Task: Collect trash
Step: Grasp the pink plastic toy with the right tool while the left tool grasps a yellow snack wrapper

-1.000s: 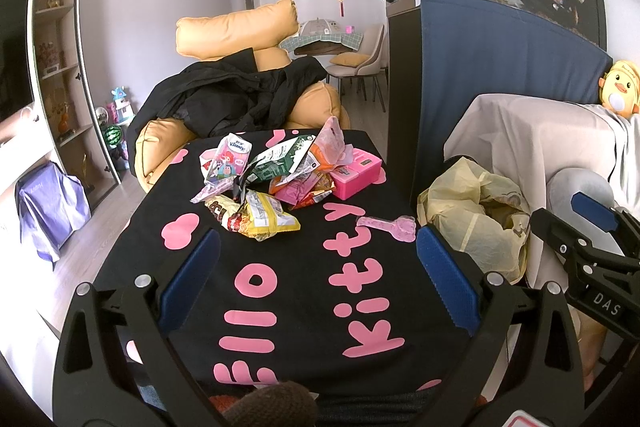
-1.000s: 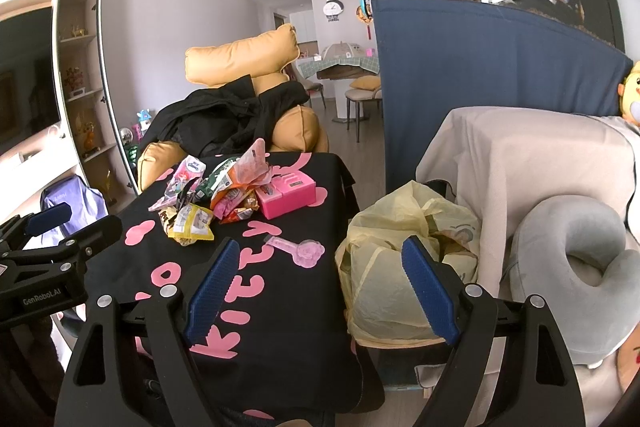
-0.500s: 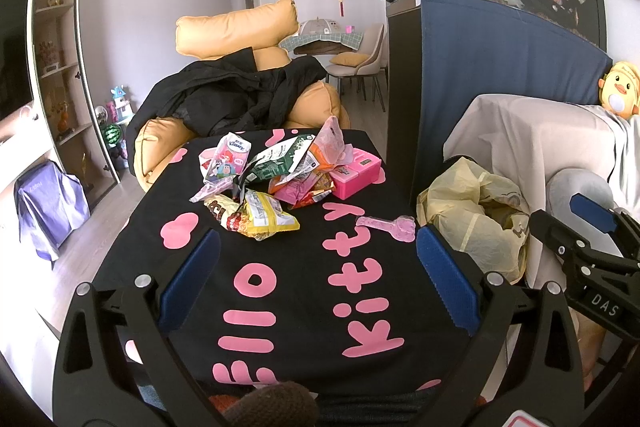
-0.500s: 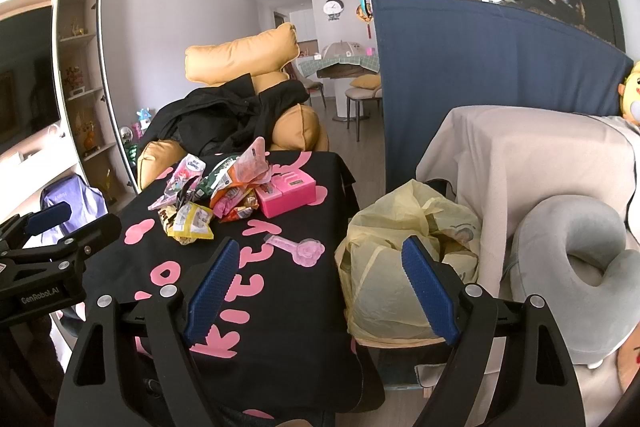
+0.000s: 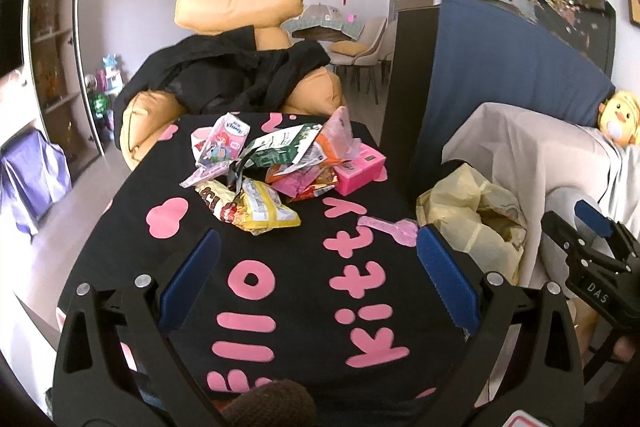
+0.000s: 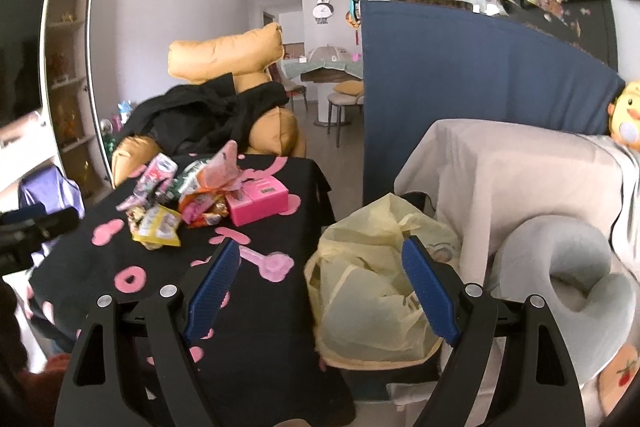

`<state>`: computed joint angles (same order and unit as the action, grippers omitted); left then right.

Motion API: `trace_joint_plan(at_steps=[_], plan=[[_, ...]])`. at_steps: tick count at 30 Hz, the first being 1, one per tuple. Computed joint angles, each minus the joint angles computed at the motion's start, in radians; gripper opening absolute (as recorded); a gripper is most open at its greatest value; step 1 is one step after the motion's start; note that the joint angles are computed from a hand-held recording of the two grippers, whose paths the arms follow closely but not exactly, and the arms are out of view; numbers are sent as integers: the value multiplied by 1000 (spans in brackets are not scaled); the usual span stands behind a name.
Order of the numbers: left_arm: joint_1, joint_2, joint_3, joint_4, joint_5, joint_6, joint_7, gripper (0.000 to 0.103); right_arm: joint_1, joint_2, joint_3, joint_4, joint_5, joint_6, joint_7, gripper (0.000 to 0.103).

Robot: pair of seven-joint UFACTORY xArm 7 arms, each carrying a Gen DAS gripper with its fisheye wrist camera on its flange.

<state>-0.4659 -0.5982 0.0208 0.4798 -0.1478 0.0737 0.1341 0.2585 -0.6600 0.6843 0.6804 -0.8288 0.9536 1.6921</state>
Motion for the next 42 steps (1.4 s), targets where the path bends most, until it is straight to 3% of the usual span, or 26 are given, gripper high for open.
trace_joint_plan(at_steps=[5,10,14,18,20,21,24,29,34,42], plan=[[-124,96,186,59,-66,-15,144,94,-13,41,-67,-23,-31,-131,-20,80],[-288,180,415,111,-206,-71,306,94,-40,132,-110,-20,-87,-301,-53,80],[-488,202,659,167,-335,-21,450,94,-52,265,-154,21,-145,-409,-118,80],[-548,278,733,201,-423,-31,519,94,-42,433,-236,95,-190,-501,-188,77],[-568,317,760,225,-472,1,538,94,-33,508,-271,144,-202,-498,-224,59],[-562,336,758,234,-485,21,543,94,-29,547,-297,168,-190,-512,-254,56],[-605,381,801,259,-578,24,628,94,-13,613,-354,212,-191,-519,-287,55],[-571,446,797,311,-687,85,683,94,19,710,-441,284,-170,-501,-345,55],[-544,533,807,390,-867,156,776,94,51,723,-518,268,-93,-580,-364,55],[-466,599,722,475,-1051,212,910,94,135,762,-540,285,-66,-646,-391,55]])
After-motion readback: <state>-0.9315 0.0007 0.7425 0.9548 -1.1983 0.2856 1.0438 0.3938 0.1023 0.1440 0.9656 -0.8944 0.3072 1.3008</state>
